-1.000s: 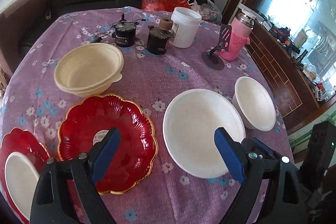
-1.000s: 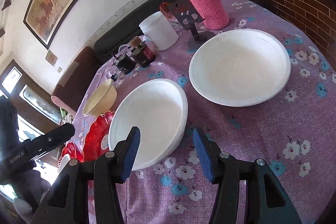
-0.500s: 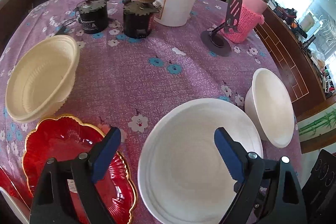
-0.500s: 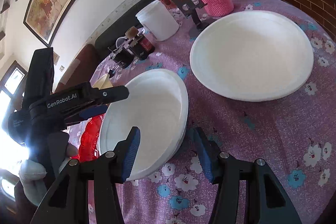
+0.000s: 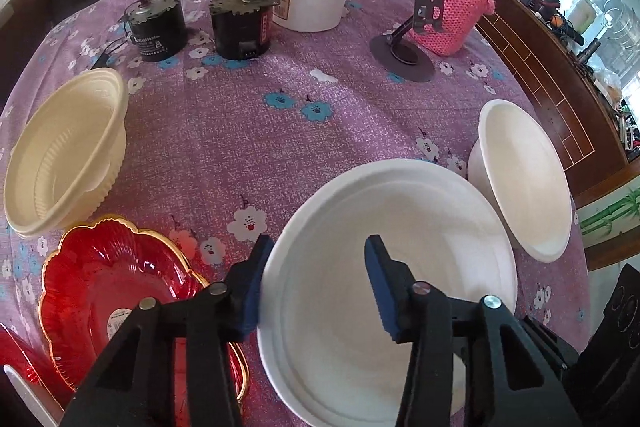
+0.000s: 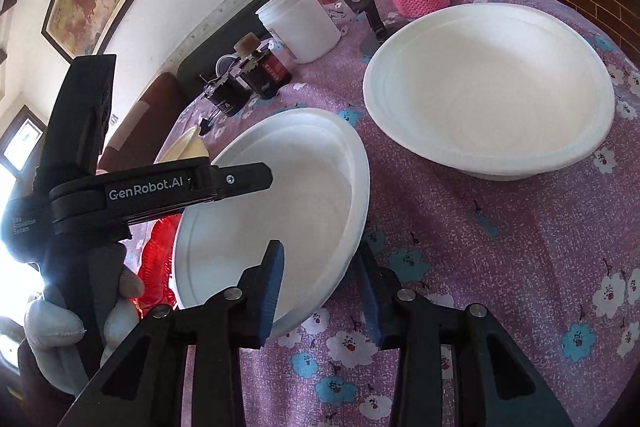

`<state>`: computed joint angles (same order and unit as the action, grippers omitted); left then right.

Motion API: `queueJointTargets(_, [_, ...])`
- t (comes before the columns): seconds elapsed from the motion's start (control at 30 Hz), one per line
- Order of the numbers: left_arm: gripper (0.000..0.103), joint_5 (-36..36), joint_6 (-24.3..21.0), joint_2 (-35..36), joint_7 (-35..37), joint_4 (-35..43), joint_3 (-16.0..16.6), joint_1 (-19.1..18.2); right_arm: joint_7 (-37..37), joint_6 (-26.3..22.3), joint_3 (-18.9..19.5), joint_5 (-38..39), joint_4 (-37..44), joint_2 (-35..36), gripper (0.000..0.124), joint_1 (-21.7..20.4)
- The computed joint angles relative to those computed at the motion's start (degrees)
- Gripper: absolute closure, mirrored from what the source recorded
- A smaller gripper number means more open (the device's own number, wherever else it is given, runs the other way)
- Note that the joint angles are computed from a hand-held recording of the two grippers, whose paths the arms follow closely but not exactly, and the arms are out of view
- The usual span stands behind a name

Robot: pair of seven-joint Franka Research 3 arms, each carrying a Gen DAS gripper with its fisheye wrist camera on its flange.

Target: Organize plates and bowls

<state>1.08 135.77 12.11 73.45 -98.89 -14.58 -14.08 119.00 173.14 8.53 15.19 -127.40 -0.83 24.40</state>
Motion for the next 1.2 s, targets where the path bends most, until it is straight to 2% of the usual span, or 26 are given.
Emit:
queueJointTargets(0.07, [0.064,0.4,0.5,-0.6,-0.6,-0.8,0.1,-0.1,5.1,0.5,-0.1,-5.5,-0.7,-0.4,0.095,-0.7])
queueJointTargets(0.17, [0.065,-0.9,2.2,-2.9,-0.6,-3.6,0.0,0.3,6.8,1.3,0.0,-6.6,-1.4,-0.7,0.101,-1.1])
queueJointTargets(0.3, [0.065,-2.7,4.0,-6.2,-0.5,-6.9,0.0,0.4,17.0,2.2,1.0,-19.1,-2.1,-1.7,0.106,-3.4])
queueJointTargets(0.43, [0.065,-5.6,5.8,-10.3,0.3,-10.8,0.3,0.4,31.3,3.0,3.6,-35.8,-2.2,-3.0,0.108,-7.5])
queueJointTargets(0.5, [0.065,-6.5,6.9,-13.0,0.3,-13.3,0.7,0.2,34.4,3.0,4.5,-39.4,-2.1,-3.8,0.108,-8.4])
queueJointTargets(0.7, [0.064,-8.0,9.5,-22.4,-0.8,-20.9,2.7,-0.2,37.3,2.8,7.4,-42.0,-1.2,-5.5,0.107,-8.7])
queueJointTargets(0.83, [0.062,-10.0,11.6,-29.8,-1.1,-27.1,5.5,-0.8,36.8,1.1,9.1,-43.5,1.5,-5.5,0.107,-7.5])
queueJointTargets(1.0, [0.062,-11.7,12.5,-39.6,-0.8,-35.3,9.4,-1.1,33.1,-1.1,8.9,-41.1,6.5,-3.3,0.107,-2.7])
queueJointTargets(1.2, [0.062,-11.1,12.2,-50.3,-1.9,-43.8,14.0,0.9,27.0,-3.8,7.8,-37.2,15.1,3.3,0.107,4.7])
